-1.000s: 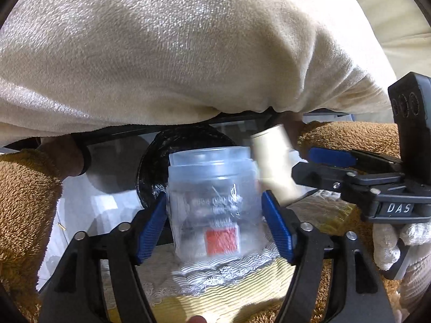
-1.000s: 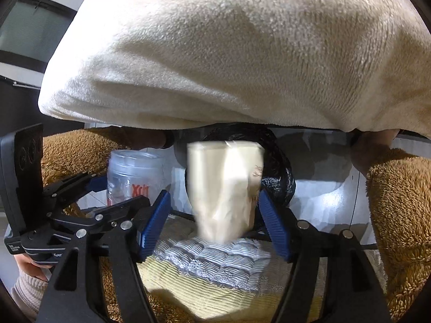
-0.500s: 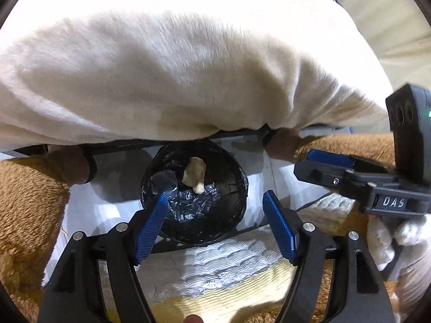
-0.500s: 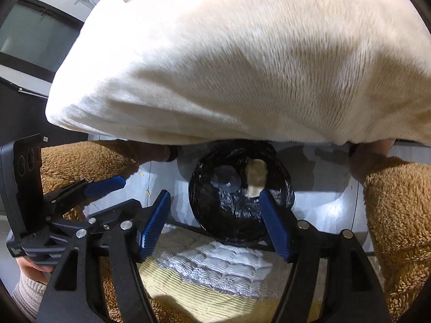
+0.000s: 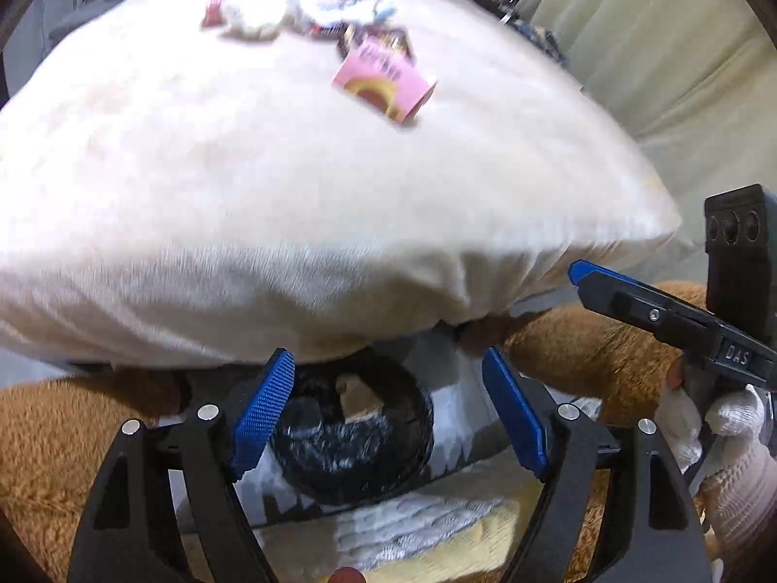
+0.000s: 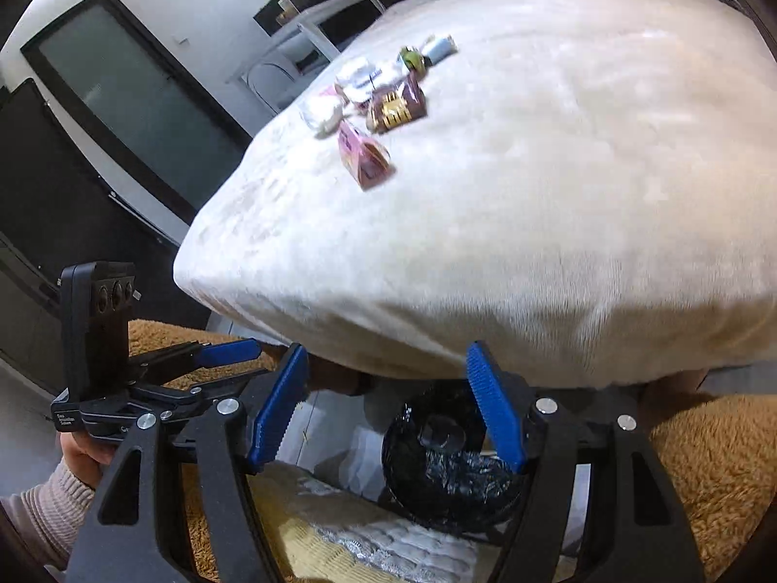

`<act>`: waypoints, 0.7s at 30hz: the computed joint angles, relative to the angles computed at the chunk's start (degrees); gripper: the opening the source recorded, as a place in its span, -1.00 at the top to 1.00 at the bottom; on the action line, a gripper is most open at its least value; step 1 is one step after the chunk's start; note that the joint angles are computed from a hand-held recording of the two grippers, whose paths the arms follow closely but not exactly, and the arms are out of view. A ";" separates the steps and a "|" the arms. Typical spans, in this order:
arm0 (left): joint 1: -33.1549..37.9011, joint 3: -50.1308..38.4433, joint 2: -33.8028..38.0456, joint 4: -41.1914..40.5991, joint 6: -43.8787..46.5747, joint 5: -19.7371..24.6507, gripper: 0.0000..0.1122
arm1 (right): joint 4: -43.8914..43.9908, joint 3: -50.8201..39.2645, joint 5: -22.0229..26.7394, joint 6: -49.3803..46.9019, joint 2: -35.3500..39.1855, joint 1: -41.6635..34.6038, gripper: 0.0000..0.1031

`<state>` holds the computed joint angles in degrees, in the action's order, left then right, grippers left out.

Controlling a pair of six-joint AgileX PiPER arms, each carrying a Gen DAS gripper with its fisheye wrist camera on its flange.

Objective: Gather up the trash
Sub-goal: 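Open both tools to drop the jar and paper bag into the bin, then grasp the pink juice carton with the left tool while the right tool grasps the red XUE box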

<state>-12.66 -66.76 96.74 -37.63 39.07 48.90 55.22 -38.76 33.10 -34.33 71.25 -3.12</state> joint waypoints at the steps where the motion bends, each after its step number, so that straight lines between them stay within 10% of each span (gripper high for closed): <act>1: -0.01 -0.81 -0.07 -0.28 0.34 0.32 -0.40 | 0.08 -0.55 0.19 -0.62 -0.26 -0.40 -0.32; 21: -6.95 -39.85 20.97 11.67 0.04 4.89 -0.71 | -6.43 -41.67 9.91 -0.66 27.08 -6.62 -0.57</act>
<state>-19.61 -106.60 117.70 -25.96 39.11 53.79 48.79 -80.44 43.01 -35.00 98.33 -9.74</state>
